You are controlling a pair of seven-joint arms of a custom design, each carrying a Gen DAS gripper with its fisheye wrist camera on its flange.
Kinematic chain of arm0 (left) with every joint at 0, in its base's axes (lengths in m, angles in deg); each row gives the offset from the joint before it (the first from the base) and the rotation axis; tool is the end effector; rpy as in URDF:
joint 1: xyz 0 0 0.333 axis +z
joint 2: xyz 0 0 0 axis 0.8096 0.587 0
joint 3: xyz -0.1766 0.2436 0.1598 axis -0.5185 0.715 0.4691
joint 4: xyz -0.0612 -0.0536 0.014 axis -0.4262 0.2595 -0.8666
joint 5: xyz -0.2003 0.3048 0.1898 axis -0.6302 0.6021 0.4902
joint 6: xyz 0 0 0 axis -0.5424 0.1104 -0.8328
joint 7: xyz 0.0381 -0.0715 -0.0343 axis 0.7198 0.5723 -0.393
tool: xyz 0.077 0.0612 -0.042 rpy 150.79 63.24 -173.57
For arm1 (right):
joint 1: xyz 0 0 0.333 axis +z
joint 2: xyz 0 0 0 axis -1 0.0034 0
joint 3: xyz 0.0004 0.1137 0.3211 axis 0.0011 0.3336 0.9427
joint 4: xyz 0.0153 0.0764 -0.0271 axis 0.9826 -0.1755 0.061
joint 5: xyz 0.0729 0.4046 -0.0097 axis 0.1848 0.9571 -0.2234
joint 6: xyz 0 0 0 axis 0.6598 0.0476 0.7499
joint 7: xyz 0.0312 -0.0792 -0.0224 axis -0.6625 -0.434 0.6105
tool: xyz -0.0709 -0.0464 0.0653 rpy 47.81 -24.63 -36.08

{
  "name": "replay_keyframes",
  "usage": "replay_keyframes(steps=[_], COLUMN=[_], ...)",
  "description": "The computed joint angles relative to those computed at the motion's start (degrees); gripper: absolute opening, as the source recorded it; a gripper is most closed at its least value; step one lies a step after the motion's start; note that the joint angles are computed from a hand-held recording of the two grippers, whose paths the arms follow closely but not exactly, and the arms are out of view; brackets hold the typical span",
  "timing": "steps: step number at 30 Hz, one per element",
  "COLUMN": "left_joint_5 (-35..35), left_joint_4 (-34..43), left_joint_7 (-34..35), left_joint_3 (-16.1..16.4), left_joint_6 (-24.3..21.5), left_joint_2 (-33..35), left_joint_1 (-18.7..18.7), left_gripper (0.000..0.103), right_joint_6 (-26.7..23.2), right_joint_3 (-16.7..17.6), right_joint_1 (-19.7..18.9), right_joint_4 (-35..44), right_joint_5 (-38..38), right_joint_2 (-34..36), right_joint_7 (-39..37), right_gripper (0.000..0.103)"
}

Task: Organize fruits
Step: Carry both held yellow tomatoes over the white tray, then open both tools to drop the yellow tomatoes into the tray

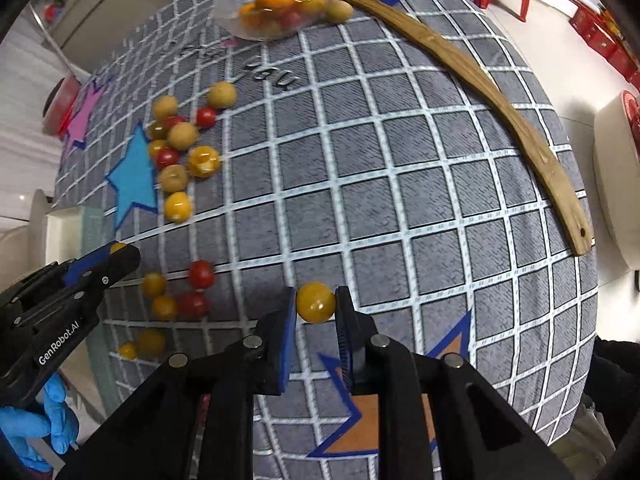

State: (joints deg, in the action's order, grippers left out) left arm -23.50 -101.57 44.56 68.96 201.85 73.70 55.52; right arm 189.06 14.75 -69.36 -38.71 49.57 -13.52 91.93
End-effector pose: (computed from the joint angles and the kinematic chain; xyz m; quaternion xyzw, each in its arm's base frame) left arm 0.6274 -0.0942 0.4106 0.4653 -0.8767 0.1216 0.0053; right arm 0.5404 0.2473 0.3932 -0.4975 0.8597 0.0086 0.1152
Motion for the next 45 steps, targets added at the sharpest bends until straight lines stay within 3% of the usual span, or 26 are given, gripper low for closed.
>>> replay_keyframes(steps=[10,14,22,35,43,45], left_joint_5=[-1.6,-0.7,2.9,7.0,7.7,8.5], left_joint_4=[3.5,5.2,7.7,8.3,7.2,7.1], left_joint_7=[2.0,1.2,-1.5,-2.2,-0.9,-1.4], left_joint_3=[4.0,5.4,6.9,6.8,6.6,6.7], left_joint_6=[-1.5,-1.8,-0.3,2.0,2.8,2.8], left_joint_2=[1.3,2.1,5.2,8.2,8.3,8.5], left_joint_1=[7.0,9.9,14.0,17.4,17.7,17.4], left_gripper=[0.022,0.022,0.022,0.022,0.023,0.041], right_joint_6=[-1.2,-4.1,-8.5,-20.9,-26.3,-26.0], right_joint_3=[0.3,1.7,2.5,1.5,0.4,0.3], right_joint_1=[4.0,3.9,7.1,10.9,11.6,11.9], right_joint_4=[10.5,13.9,30.0,58.2,63.9,63.9], right_joint_5=[0.8,1.7,3.8,7.4,6.8,6.5], right_joint_2=[6.0,6.7,17.1,37.2,41.4,41.6], right_joint_7=[-4.0,-7.8,-14.9,-19.2,-19.8,-19.9], right_gripper=[0.021,0.021,0.021,0.021,0.022,0.023])
